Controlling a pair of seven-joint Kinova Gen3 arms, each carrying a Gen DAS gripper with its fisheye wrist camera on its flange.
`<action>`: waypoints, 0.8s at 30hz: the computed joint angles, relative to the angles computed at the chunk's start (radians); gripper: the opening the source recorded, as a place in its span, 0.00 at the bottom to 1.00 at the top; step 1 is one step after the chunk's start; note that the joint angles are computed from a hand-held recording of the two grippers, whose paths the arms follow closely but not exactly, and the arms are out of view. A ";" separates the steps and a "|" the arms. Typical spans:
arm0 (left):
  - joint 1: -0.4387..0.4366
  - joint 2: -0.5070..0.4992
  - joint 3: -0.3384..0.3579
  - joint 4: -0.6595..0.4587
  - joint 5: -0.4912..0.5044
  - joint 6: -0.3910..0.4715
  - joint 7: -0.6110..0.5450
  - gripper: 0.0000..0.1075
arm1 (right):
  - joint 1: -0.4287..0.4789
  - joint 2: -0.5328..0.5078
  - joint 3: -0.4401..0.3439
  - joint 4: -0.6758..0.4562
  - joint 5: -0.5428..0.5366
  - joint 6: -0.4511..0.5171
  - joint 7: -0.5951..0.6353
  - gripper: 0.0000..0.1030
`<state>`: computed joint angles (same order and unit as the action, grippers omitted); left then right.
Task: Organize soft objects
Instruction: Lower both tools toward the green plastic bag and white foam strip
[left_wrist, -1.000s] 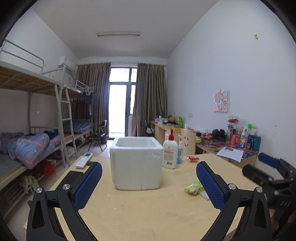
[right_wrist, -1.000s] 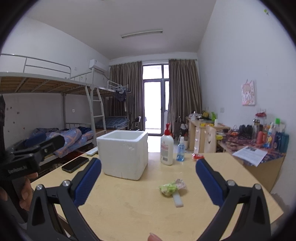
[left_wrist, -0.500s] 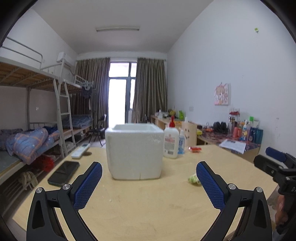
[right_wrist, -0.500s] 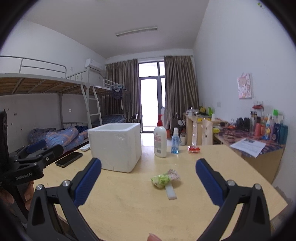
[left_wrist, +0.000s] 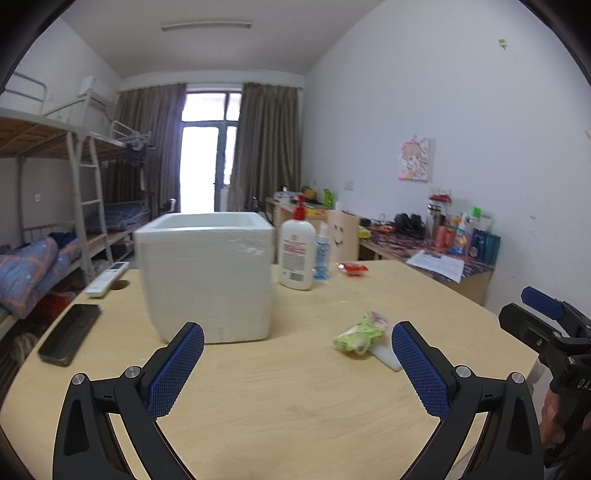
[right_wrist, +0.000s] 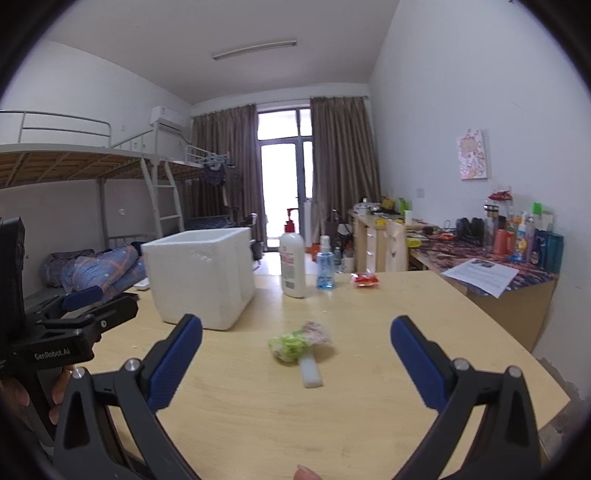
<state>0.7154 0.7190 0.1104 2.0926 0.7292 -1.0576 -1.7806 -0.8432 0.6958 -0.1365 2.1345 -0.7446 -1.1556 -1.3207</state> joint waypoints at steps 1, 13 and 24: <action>-0.008 0.000 0.002 -0.010 -0.013 0.021 -0.005 0.95 | 0.005 -0.003 0.000 0.002 -0.002 0.006 -0.002 1.00; -0.038 0.021 -0.027 -0.186 -0.036 0.291 -0.105 0.95 | 0.042 -0.034 0.023 -0.007 -0.017 0.109 0.024 1.00; -0.079 0.040 -0.073 -0.306 -0.080 0.523 -0.085 0.95 | 0.103 -0.023 0.060 -0.110 0.068 0.345 0.077 1.00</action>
